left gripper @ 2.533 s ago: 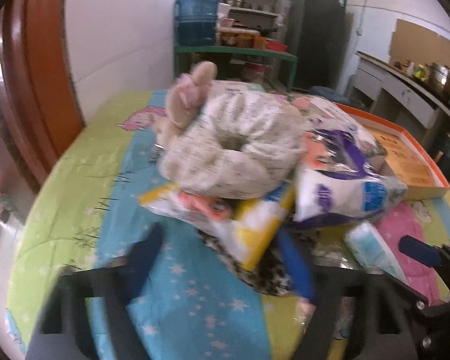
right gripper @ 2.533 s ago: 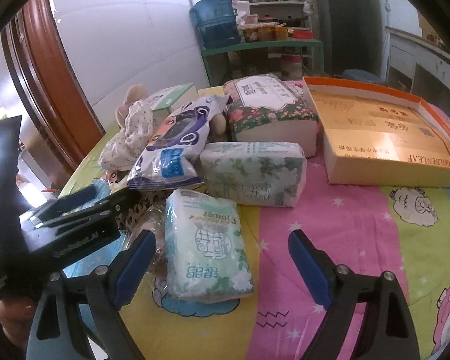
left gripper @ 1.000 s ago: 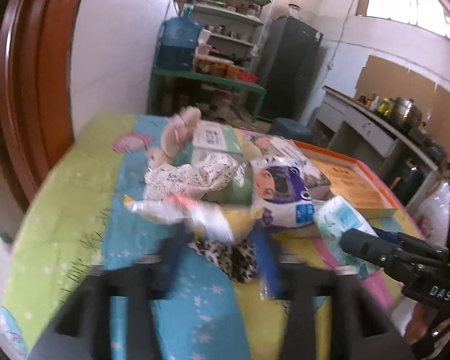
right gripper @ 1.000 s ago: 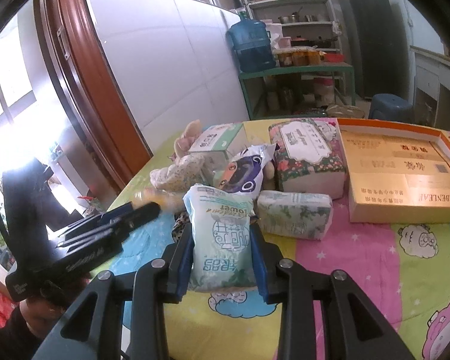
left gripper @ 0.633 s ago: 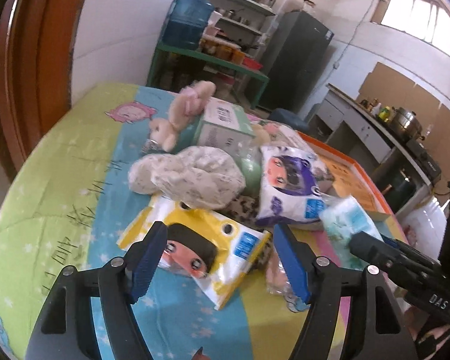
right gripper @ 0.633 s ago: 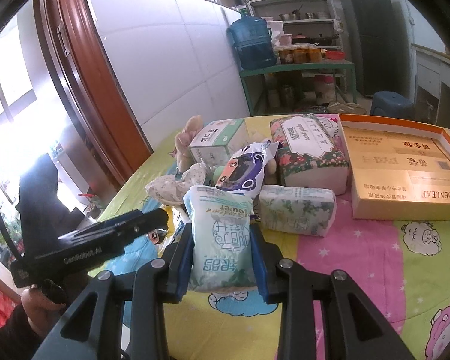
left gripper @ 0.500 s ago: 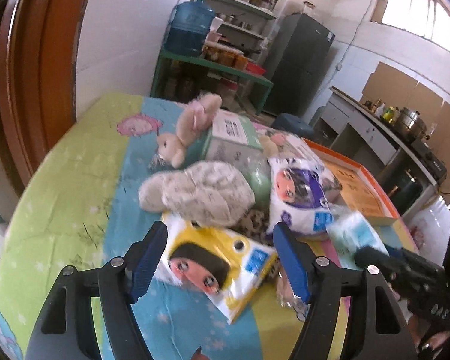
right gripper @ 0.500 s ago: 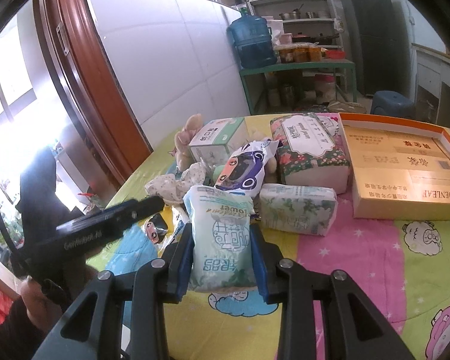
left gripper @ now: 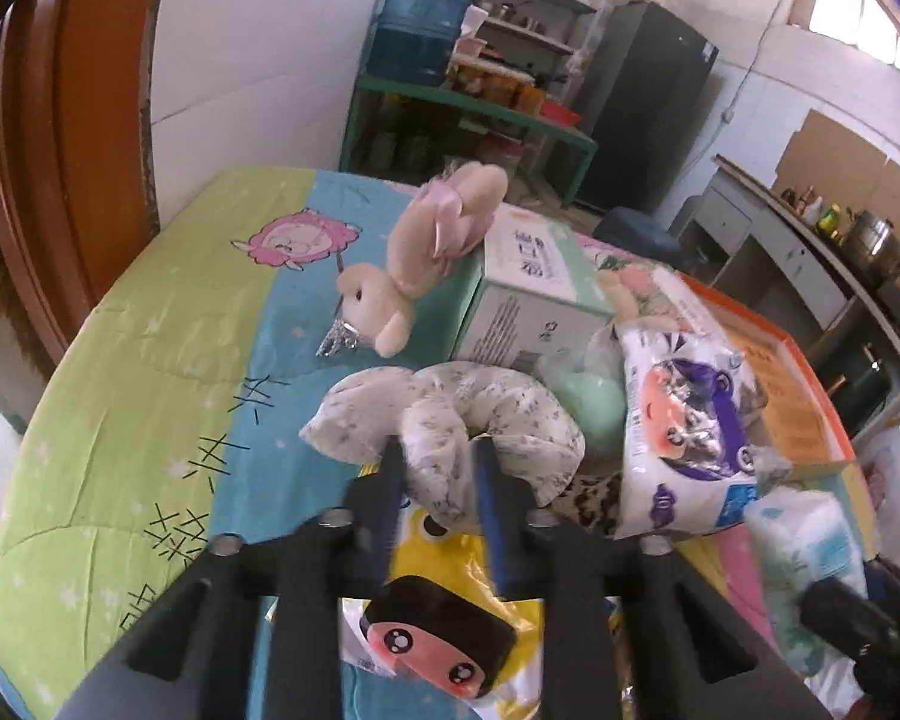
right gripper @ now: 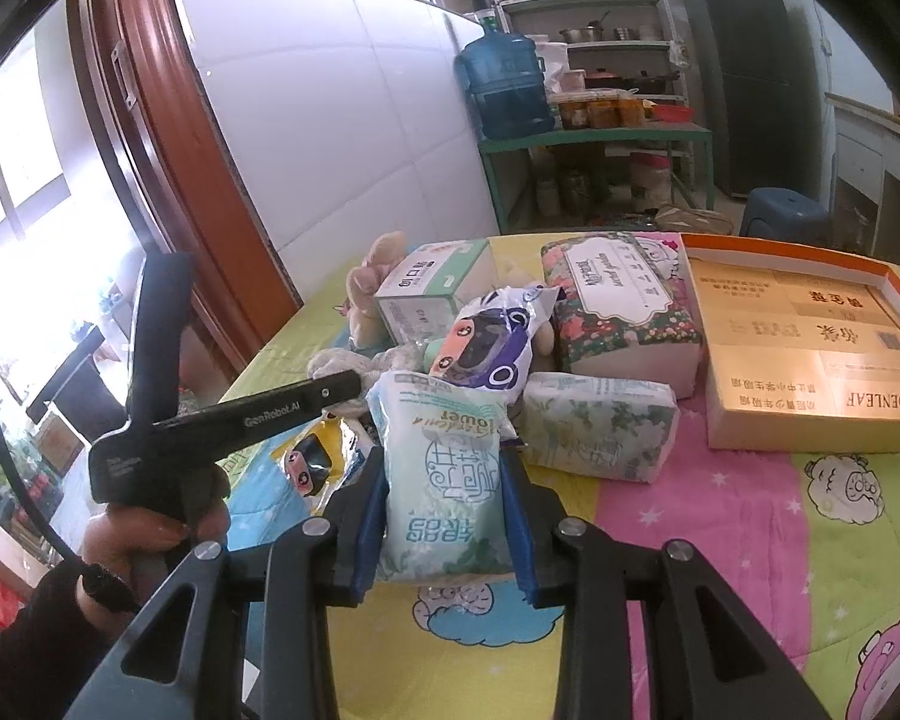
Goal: Organize soft objects
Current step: 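Carry the scrunchie and tissue pack over the orange-rimmed box with both tools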
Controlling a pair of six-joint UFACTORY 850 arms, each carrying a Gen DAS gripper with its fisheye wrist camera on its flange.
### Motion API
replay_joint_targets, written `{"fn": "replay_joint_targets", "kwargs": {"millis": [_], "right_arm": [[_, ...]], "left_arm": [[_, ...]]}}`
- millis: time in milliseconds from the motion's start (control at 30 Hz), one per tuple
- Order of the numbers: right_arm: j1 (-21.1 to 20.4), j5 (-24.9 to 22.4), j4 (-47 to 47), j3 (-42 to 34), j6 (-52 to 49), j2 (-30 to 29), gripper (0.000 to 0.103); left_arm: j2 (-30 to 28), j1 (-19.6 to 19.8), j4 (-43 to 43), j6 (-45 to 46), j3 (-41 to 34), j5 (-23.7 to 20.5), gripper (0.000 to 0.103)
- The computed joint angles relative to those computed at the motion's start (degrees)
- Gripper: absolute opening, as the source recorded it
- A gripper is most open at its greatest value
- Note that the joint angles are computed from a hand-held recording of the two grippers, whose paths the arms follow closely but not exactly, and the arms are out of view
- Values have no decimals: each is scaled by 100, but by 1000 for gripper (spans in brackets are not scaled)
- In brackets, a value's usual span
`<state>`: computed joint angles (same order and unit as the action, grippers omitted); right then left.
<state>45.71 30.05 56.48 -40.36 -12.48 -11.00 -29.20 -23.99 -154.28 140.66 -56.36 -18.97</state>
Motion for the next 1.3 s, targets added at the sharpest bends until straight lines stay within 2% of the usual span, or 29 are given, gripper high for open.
{"fn": "replay_joint_targets", "kwargs": {"millis": [100, 433, 700, 1033, 1300], "right_arm": [[-18, -25, 54, 3, -58, 9, 36], [46, 191, 458, 42, -628, 235, 36], [-57, 426, 800, -30, -1347, 436, 36], [-466, 563, 850, -151, -1756, 542, 36], [-924, 659, 927, 86, -1912, 858, 36]], "left_arm": [[2, -16, -226, 338, 39, -139, 10], [650, -231, -1698, 1989, 631, -671, 9], [1310, -355, -1855, 2397, 893, -927, 9], [1523, -620, -2256, 2917, 488, -549, 9], [1214, -1070, -2396, 3012, -157, -305, 9]]}}
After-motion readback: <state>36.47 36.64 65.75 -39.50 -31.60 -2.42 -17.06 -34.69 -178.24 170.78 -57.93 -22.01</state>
